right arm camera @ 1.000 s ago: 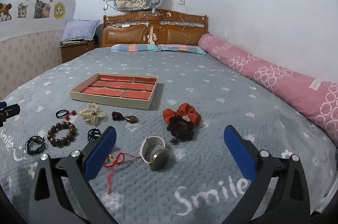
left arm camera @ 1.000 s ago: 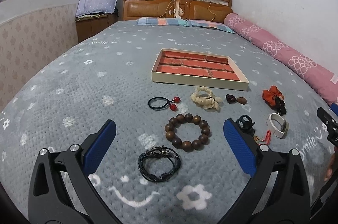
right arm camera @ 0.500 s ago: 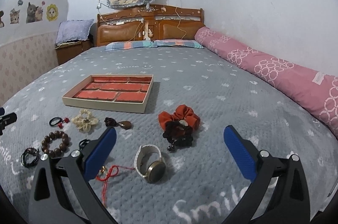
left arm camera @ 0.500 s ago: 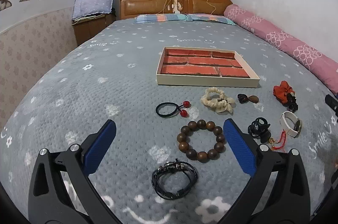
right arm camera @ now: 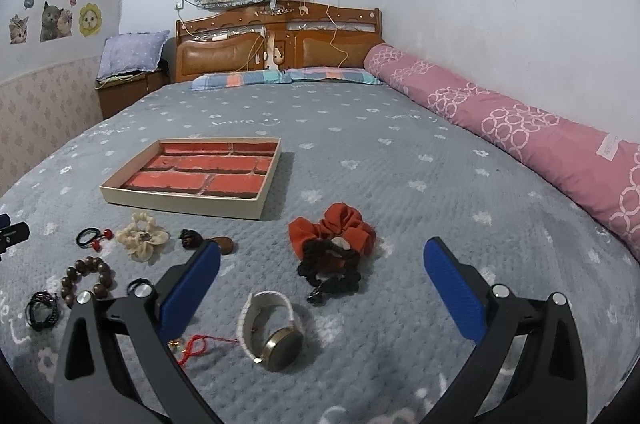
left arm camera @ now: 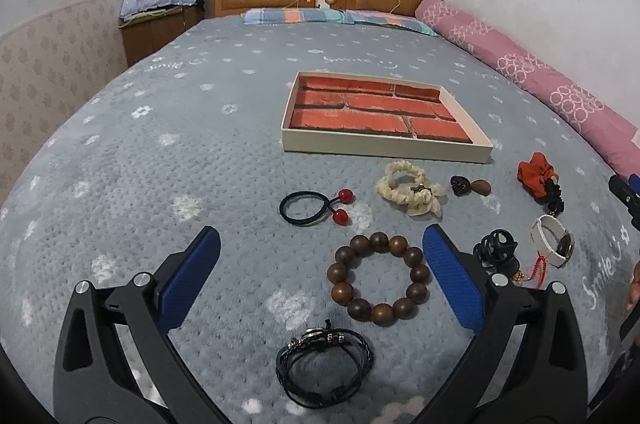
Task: Organize jewelry
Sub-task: 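Move the left tool to the wooden bead bracelet while the right tool approaches the orange scrunchie, then grasp the wooden bead bracelet with the left tool while the right tool grasps the black hair tie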
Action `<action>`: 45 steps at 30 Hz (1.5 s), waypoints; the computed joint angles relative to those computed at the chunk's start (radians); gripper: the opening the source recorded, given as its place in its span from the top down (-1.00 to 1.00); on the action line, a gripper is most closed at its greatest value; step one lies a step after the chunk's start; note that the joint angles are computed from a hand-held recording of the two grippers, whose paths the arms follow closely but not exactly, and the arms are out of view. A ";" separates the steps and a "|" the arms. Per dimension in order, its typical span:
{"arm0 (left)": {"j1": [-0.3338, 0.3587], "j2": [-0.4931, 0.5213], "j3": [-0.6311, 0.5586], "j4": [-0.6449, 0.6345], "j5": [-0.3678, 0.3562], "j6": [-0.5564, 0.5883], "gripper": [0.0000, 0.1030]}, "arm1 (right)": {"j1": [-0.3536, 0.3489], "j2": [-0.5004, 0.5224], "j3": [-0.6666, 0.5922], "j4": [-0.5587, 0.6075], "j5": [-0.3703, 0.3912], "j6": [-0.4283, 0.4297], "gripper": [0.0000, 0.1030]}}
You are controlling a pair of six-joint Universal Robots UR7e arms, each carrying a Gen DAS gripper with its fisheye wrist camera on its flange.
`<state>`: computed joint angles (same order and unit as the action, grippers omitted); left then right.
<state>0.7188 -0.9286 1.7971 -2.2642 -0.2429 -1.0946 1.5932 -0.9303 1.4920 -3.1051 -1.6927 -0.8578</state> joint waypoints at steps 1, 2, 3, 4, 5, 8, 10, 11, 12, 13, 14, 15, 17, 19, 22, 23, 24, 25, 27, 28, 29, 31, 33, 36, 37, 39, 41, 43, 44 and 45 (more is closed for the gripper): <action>0.004 0.002 0.004 -0.038 -0.009 0.028 -0.87 | -0.001 0.008 -0.010 -0.004 -0.004 -0.009 -0.93; 0.012 0.008 0.008 -0.090 -0.024 0.066 -0.84 | -0.003 0.015 -0.017 -0.008 -0.007 -0.016 -0.93; 0.019 0.011 0.006 -0.099 -0.034 0.073 -0.79 | -0.005 0.026 -0.029 -0.012 -0.015 -0.023 -0.93; 0.026 0.014 0.004 -0.097 -0.042 0.074 -0.74 | -0.007 0.038 -0.043 -0.014 -0.027 -0.030 -0.93; 0.034 0.019 -0.001 -0.089 -0.051 0.072 -0.72 | -0.008 0.049 -0.057 -0.011 -0.039 -0.033 -0.93; 0.059 0.036 -0.020 -0.082 -0.084 0.078 -0.63 | -0.017 0.084 -0.107 0.011 -0.073 -0.036 -0.93; 0.069 0.047 -0.025 -0.109 -0.101 0.102 -0.61 | -0.025 0.110 -0.146 0.031 -0.088 -0.039 -0.92; 0.076 0.054 -0.032 -0.106 -0.105 0.101 -0.61 | -0.027 0.122 -0.163 0.039 -0.100 -0.040 -0.91; 0.078 0.058 -0.036 -0.095 -0.107 0.093 -0.61 | -0.030 0.138 -0.187 0.053 -0.114 -0.041 -0.91; 0.083 0.063 -0.042 -0.083 -0.109 0.085 -0.61 | -0.033 0.152 -0.206 0.065 -0.123 -0.044 -0.91; 0.087 0.066 -0.046 -0.071 -0.110 0.072 -0.61 | -0.035 0.160 -0.217 0.069 -0.129 -0.048 -0.91; 0.090 0.068 -0.048 -0.066 -0.114 0.063 -0.61 | -0.037 0.173 -0.236 0.081 -0.137 -0.051 -0.91; 0.099 0.072 -0.051 -0.075 -0.124 0.060 -0.61 | -0.041 0.199 -0.280 0.121 -0.153 -0.050 -0.77; 0.104 0.075 -0.056 -0.070 -0.130 0.053 -0.61 | -0.042 0.220 -0.325 0.182 -0.170 -0.038 -0.64; 0.111 0.086 -0.071 -0.033 -0.130 0.034 -0.61 | -0.041 0.255 -0.390 0.244 -0.192 -0.027 -0.62; 0.116 0.091 -0.081 0.003 -0.127 0.011 -0.61 | -0.040 0.269 -0.414 0.267 -0.204 -0.025 -0.61; 0.119 0.094 -0.091 0.034 -0.131 -0.008 -0.61 | -0.039 0.278 -0.428 0.280 -0.214 -0.023 -0.60; 0.121 0.097 -0.095 0.043 -0.134 -0.011 -0.57 | -0.038 0.289 -0.446 0.298 -0.226 -0.019 -0.60; 0.126 0.104 -0.110 0.075 -0.133 -0.021 -0.53 | -0.038 0.306 -0.471 0.318 -0.245 -0.011 -0.55; 0.127 0.107 -0.117 0.092 -0.133 -0.028 -0.50 | -0.037 0.313 -0.485 0.335 -0.253 -0.006 -0.46; 0.129 0.109 -0.122 0.096 -0.137 -0.024 -0.47 | -0.038 0.316 -0.491 0.346 -0.256 -0.003 -0.42; 0.137 0.112 -0.130 0.094 -0.154 -0.012 -0.27 | -0.040 0.320 -0.496 0.352 -0.259 0.001 -0.41; 0.144 0.112 -0.136 0.103 -0.164 -0.022 -0.22 | -0.040 0.316 -0.485 0.339 -0.258 -0.003 -0.40; 0.145 0.108 -0.125 0.067 -0.164 -0.019 -0.21 | -0.039 0.312 -0.470 0.327 -0.253 -0.018 -0.29; 0.146 0.109 -0.125 0.065 -0.165 -0.018 -0.21 | -0.039 0.311 -0.467 0.330 -0.254 -0.021 -0.23; 0.148 0.112 -0.132 0.076 -0.164 -0.020 -0.20 | -0.039 0.312 -0.472 0.342 -0.253 -0.022 -0.16; 0.149 0.114 -0.137 0.085 -0.162 -0.024 -0.12 | -0.040 0.310 -0.473 0.350 -0.247 -0.017 -0.03; 0.150 0.113 -0.136 0.079 -0.163 -0.024 0.06 | -0.042 0.307 -0.473 0.358 -0.240 -0.009 0.09; 0.149 0.111 -0.134 0.077 -0.165 -0.028 0.08 | -0.043 0.305 -0.473 0.362 -0.237 -0.006 0.14; 0.149 0.110 -0.132 0.073 -0.166 -0.028 0.12 | -0.043 0.304 -0.474 0.366 -0.234 -0.004 0.17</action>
<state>0.8675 -0.8185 1.6655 -2.1911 -0.4094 -1.1225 1.5500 -0.6261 1.0183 -2.7389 -1.9266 -0.8617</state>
